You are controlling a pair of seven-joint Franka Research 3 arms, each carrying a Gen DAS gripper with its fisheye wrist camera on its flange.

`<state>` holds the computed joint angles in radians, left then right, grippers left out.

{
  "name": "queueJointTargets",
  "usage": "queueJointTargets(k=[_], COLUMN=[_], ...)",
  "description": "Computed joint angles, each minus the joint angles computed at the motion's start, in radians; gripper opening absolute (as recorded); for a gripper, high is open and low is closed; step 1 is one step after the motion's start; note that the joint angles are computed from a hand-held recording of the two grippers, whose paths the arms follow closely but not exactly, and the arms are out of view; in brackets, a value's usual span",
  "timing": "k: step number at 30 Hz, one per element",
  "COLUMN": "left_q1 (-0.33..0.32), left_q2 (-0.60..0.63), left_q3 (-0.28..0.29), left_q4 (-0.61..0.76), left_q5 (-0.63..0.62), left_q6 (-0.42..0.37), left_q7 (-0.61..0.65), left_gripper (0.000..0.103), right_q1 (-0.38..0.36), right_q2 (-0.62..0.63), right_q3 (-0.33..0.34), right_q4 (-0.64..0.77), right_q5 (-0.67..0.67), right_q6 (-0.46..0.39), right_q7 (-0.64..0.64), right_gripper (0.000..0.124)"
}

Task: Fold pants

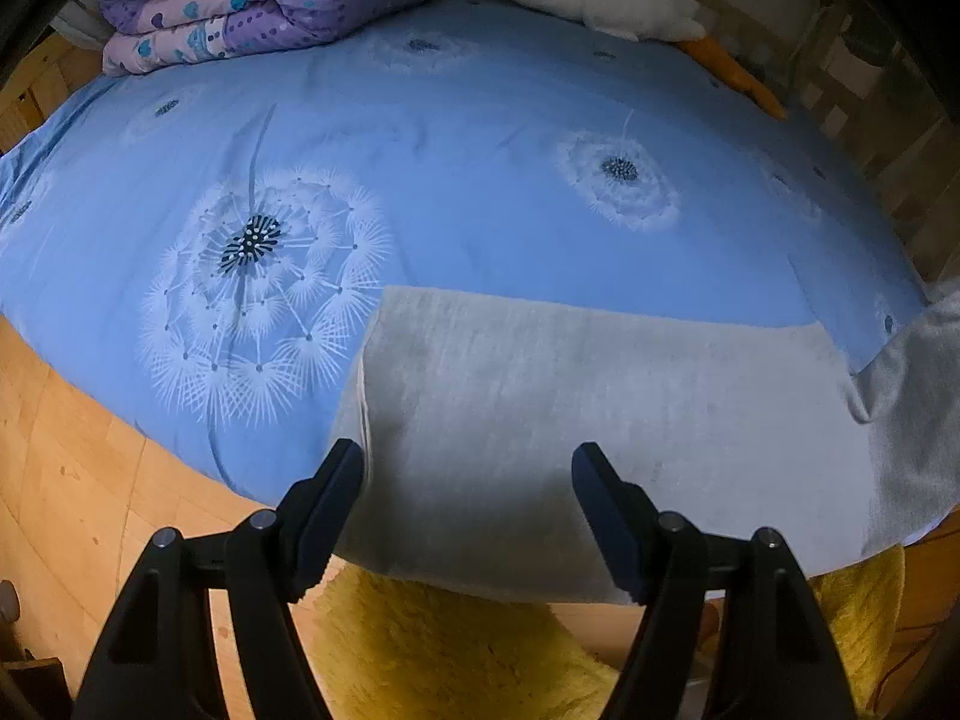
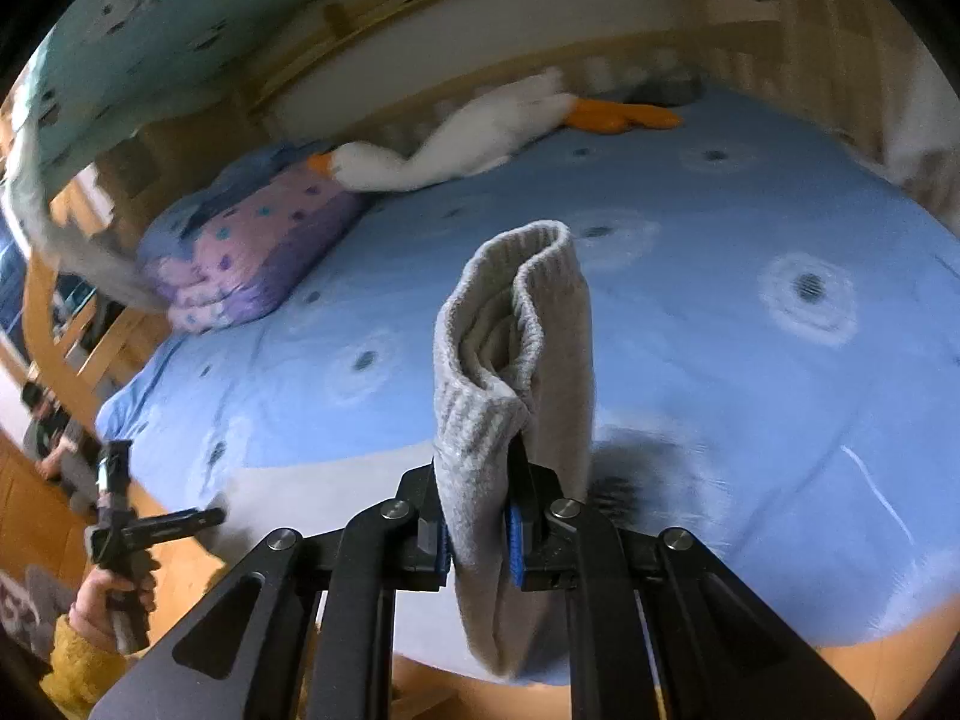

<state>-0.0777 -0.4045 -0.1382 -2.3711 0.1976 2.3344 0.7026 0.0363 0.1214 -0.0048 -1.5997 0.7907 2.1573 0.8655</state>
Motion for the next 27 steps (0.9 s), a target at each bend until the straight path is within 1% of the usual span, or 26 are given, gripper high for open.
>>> queueJointTargets(k=[6, 12, 20, 27], left_q1=[0.001, 0.005, 0.029, 0.053], left_q2=[-0.010, -0.028, -0.082, -0.151], left_q3=[-0.001, 0.003, 0.017, 0.045], left_q4=[-0.005, -0.014, -0.058, -0.134], left_q5=[-0.004, -0.007, 0.009, -0.010], left_q6=[-0.002, -0.010, -0.008, 0.004], left_q7=[-0.015, -0.037, -0.046, -0.057], left_gripper=[0.076, 0.076, 0.076, 0.076], right_q1=[0.041, 0.096, 0.184, 0.276], right_q2=[0.004, 0.024, 0.042, 0.065], right_q3=[0.029, 0.064, 0.109, 0.152], right_q4=[0.014, 0.034, 0.032, 0.019], right_q5=[0.009, 0.005, -0.024, -0.074], right_q6=[-0.026, -0.030, -0.004, 0.012], right_q7=[-0.004, 0.007, 0.005, -0.010], right_gripper=[0.014, 0.014, 0.014, 0.014])
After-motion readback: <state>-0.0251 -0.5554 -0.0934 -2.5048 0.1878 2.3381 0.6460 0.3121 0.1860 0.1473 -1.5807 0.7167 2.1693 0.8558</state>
